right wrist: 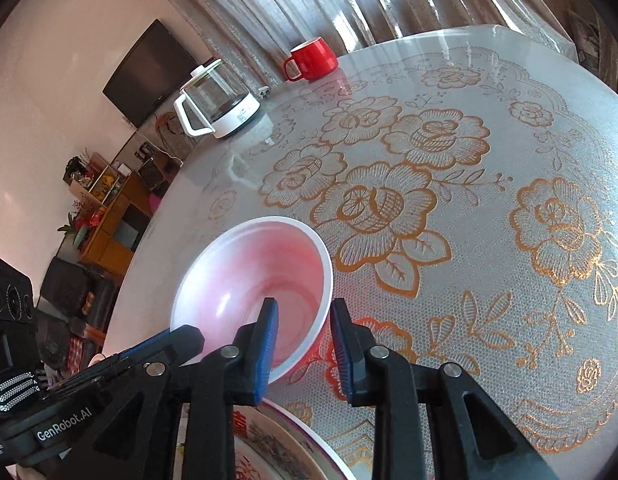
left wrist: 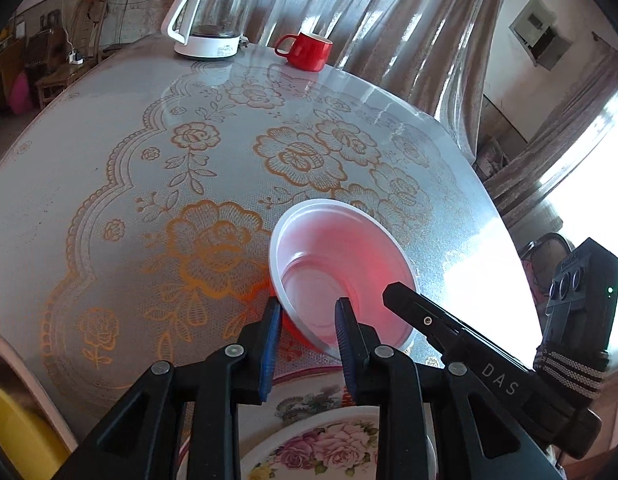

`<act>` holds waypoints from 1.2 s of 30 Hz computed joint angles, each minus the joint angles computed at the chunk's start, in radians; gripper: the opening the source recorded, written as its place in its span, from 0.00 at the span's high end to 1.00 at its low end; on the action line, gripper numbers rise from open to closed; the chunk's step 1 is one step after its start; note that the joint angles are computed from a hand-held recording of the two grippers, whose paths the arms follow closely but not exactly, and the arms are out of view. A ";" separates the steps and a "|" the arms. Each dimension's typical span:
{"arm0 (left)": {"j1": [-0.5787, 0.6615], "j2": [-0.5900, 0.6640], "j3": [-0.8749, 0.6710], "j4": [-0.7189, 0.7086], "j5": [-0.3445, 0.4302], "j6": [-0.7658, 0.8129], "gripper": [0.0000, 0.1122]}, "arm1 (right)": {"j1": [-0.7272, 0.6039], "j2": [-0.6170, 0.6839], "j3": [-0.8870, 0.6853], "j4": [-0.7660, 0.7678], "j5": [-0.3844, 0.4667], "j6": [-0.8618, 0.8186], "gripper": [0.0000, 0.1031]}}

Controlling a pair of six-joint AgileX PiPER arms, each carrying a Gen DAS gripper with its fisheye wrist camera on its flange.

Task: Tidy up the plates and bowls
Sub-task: 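Lift the red bowl and carry it toward the steel bowl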

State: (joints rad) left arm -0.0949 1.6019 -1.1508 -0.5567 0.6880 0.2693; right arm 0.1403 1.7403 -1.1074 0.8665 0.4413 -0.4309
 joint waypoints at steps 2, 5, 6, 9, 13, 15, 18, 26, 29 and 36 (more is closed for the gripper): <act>0.008 0.009 -0.005 -0.008 -0.002 0.004 0.73 | 0.007 -0.001 0.000 -0.013 -0.006 0.016 0.71; 0.008 0.013 -0.001 -0.031 -0.012 0.031 0.74 | 0.011 -0.001 -0.004 -0.024 -0.003 0.035 0.71; 0.005 0.016 -0.002 -0.035 -0.015 0.038 0.74 | 0.013 -0.002 -0.003 -0.025 -0.003 0.036 0.71; 0.001 -0.007 0.023 -0.071 -0.036 0.088 0.74 | 0.026 -0.005 -0.002 -0.029 -0.013 0.037 0.70; -0.009 -0.035 0.040 -0.040 -0.063 0.084 0.74 | 0.065 -0.019 0.002 -0.127 -0.063 0.113 0.72; 0.002 -0.048 0.049 -0.062 -0.061 0.105 0.74 | 0.075 -0.024 0.001 -0.161 -0.069 0.143 0.72; 0.014 -0.070 0.062 -0.091 -0.058 0.133 0.74 | 0.077 -0.034 0.004 -0.151 -0.067 0.137 0.72; 0.029 -0.142 0.110 -0.110 -0.074 0.168 0.74 | 0.107 -0.079 0.030 -0.184 -0.087 0.172 0.72; 0.046 -0.172 0.129 -0.132 -0.066 0.196 0.74 | 0.118 -0.093 0.039 -0.180 -0.092 0.172 0.72; 0.082 -0.265 0.191 -0.170 -0.047 0.242 0.74 | 0.155 -0.138 0.066 -0.199 -0.106 0.202 0.72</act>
